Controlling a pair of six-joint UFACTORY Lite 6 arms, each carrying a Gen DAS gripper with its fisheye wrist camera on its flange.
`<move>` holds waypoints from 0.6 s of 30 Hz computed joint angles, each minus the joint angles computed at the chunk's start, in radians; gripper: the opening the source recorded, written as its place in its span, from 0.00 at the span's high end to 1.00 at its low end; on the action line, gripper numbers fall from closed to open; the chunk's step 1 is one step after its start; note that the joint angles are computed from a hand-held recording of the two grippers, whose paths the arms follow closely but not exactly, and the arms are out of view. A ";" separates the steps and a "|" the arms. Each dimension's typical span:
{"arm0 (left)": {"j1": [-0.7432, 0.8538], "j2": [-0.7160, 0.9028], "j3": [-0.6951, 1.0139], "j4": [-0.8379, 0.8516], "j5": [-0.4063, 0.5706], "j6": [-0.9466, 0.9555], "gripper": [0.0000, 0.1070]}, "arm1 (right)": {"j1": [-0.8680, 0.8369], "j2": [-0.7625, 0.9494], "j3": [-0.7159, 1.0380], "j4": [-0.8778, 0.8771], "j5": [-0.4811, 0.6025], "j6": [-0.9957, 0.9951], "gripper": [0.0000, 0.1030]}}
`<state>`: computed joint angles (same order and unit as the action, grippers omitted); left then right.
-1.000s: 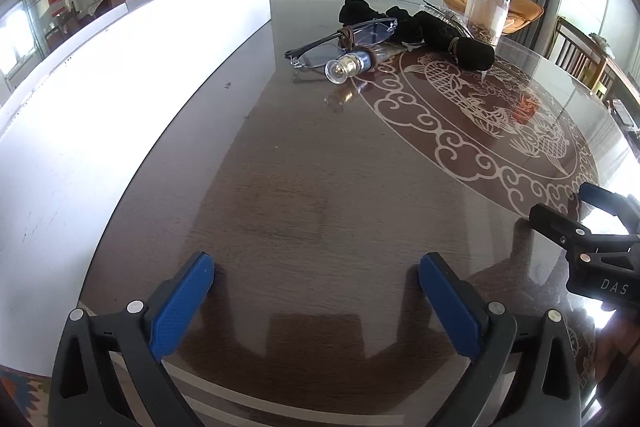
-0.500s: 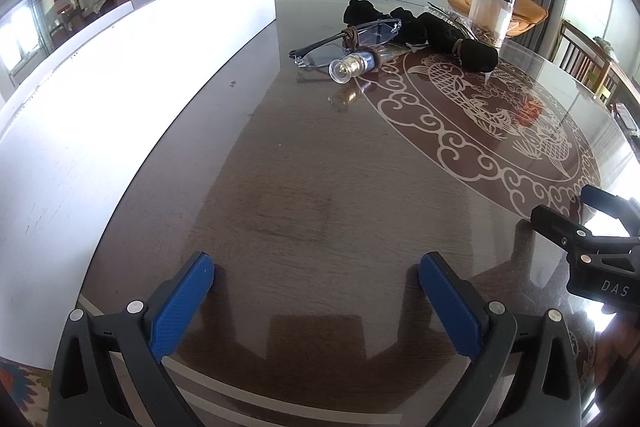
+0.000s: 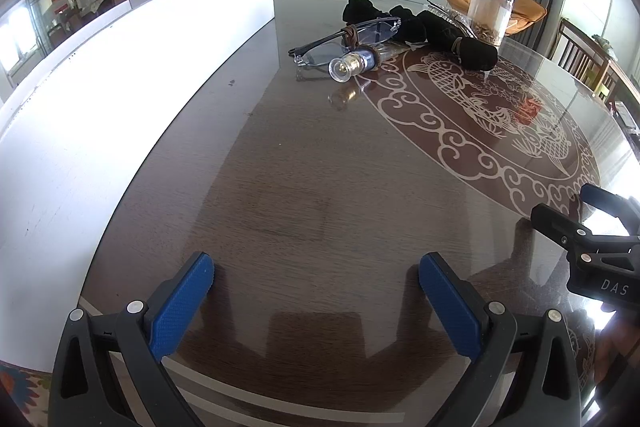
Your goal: Organize objects
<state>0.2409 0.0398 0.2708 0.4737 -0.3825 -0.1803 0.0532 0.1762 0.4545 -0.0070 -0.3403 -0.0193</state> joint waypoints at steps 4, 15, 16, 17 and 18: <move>0.001 0.000 -0.001 0.001 -0.001 0.001 0.04 | -0.002 0.004 0.004 -0.003 0.000 0.001 0.00; 0.018 0.051 0.075 0.163 0.044 -0.102 0.04 | -0.001 0.003 0.003 -0.003 -0.001 0.001 0.00; 0.027 0.068 0.100 0.231 0.053 -0.142 0.04 | -0.002 0.005 0.005 -0.004 -0.001 0.001 0.00; 0.039 0.093 0.132 0.307 0.061 -0.186 0.04 | -0.003 0.008 0.007 -0.005 -0.001 0.002 0.00; 0.047 0.111 0.154 0.351 0.064 -0.212 0.04 | -0.001 0.003 0.002 -0.003 -0.001 0.001 0.00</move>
<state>0.2882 0.1507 0.4245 0.8249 -0.3186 -0.3919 0.0520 0.1789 0.4563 -0.0098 -0.3416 -0.0182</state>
